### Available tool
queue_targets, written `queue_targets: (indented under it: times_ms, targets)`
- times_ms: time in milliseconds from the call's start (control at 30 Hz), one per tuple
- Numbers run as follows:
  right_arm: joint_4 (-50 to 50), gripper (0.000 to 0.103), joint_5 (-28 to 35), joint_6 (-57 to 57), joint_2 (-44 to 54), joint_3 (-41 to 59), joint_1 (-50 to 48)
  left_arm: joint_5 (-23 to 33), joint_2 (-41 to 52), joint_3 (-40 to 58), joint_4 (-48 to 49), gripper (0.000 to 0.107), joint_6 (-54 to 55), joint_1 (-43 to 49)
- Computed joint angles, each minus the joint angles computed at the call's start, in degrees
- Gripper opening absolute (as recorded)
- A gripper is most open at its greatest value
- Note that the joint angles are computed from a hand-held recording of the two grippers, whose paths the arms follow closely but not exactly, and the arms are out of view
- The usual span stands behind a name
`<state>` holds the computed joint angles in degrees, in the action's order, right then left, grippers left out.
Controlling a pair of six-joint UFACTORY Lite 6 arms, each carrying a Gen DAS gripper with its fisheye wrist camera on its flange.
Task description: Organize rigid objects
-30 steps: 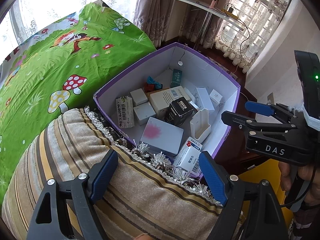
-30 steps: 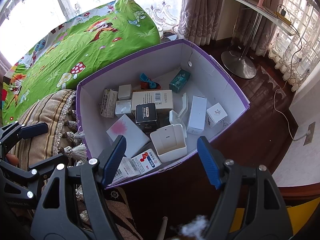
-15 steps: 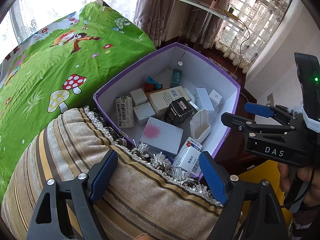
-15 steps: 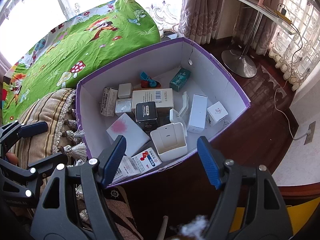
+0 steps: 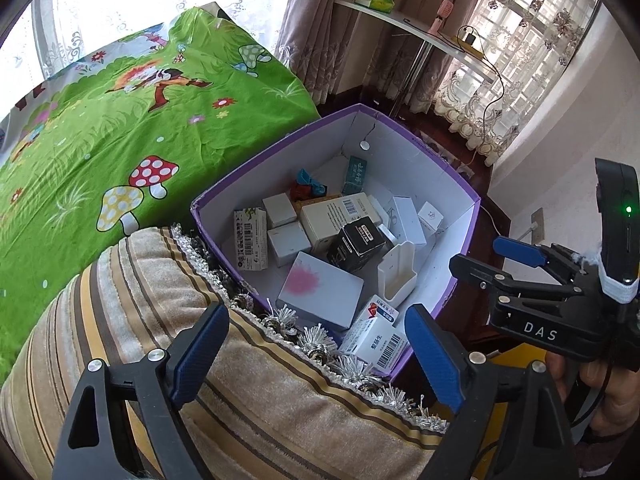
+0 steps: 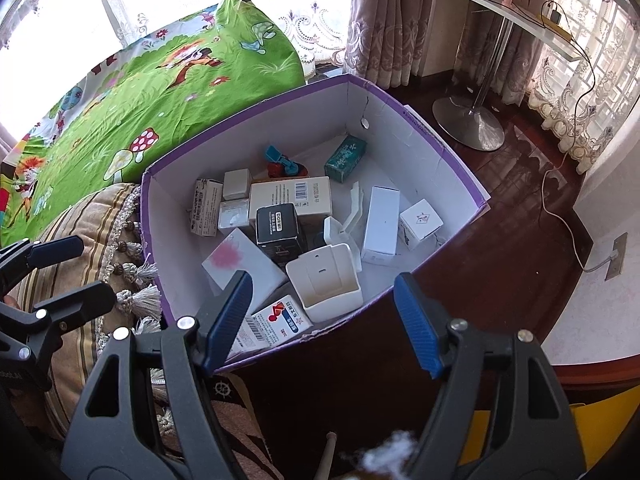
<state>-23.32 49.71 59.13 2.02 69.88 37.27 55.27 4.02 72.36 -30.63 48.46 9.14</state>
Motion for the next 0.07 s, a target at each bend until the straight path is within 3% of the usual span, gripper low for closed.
queue_targets:
  times_ms: [67]
  targets:
    - [-0.04,0.076,-0.03,-0.03,0.0,-0.03,0.0,1.14,0.23,0.59,-1.71,0.092,1.68,0.12]
